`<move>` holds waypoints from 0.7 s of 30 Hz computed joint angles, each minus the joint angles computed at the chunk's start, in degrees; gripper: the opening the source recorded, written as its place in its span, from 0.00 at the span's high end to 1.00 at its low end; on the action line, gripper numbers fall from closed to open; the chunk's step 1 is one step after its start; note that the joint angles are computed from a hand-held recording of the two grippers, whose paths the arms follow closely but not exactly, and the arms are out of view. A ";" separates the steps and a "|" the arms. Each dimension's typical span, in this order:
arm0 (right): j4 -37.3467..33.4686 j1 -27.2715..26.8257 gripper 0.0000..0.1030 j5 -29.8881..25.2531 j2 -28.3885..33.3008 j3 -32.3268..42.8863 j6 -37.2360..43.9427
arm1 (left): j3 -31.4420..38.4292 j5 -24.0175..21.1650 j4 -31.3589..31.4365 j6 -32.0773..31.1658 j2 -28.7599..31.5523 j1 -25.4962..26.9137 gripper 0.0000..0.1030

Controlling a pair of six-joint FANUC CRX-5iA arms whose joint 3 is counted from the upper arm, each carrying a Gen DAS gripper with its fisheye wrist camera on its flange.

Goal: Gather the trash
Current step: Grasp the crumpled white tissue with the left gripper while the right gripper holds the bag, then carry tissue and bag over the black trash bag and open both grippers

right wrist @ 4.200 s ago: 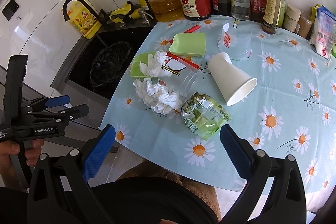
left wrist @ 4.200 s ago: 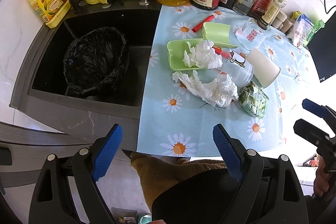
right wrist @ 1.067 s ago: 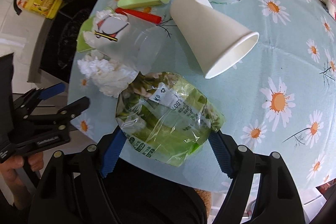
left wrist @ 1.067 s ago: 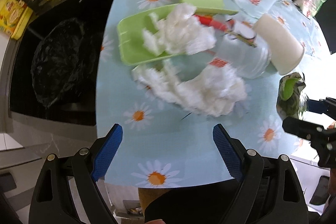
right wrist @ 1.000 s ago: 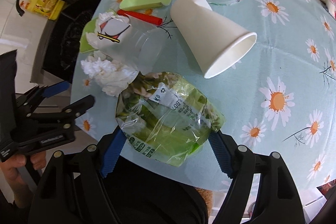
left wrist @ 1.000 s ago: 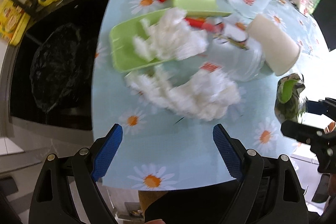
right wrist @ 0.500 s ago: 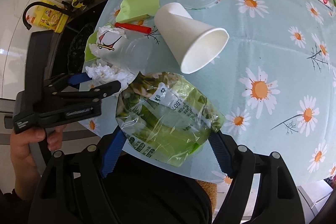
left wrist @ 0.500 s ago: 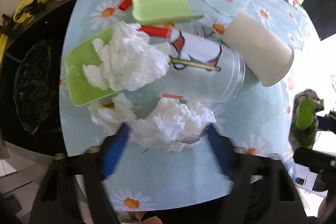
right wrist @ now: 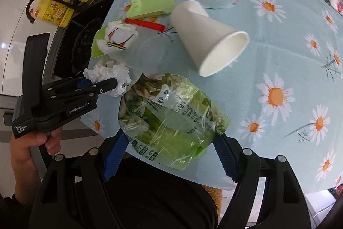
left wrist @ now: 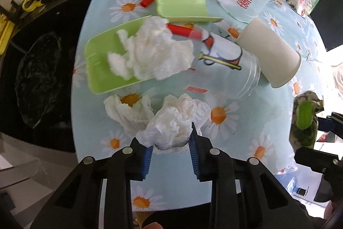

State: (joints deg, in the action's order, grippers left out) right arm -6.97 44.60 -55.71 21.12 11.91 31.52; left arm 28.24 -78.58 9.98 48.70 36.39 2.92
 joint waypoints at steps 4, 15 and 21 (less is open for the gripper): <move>-1.29 -0.15 0.26 -2.46 2.94 4.62 2.74 | -0.61 0.10 0.61 0.02 -0.95 1.78 0.72; -1.81 0.67 0.26 -8.77 13.01 20.41 5.73 | 4.90 -1.13 0.75 -0.23 0.60 6.05 0.72; -1.04 1.34 0.26 -15.72 22.30 36.39 4.71 | 13.30 -4.51 1.61 -2.07 5.61 8.75 0.72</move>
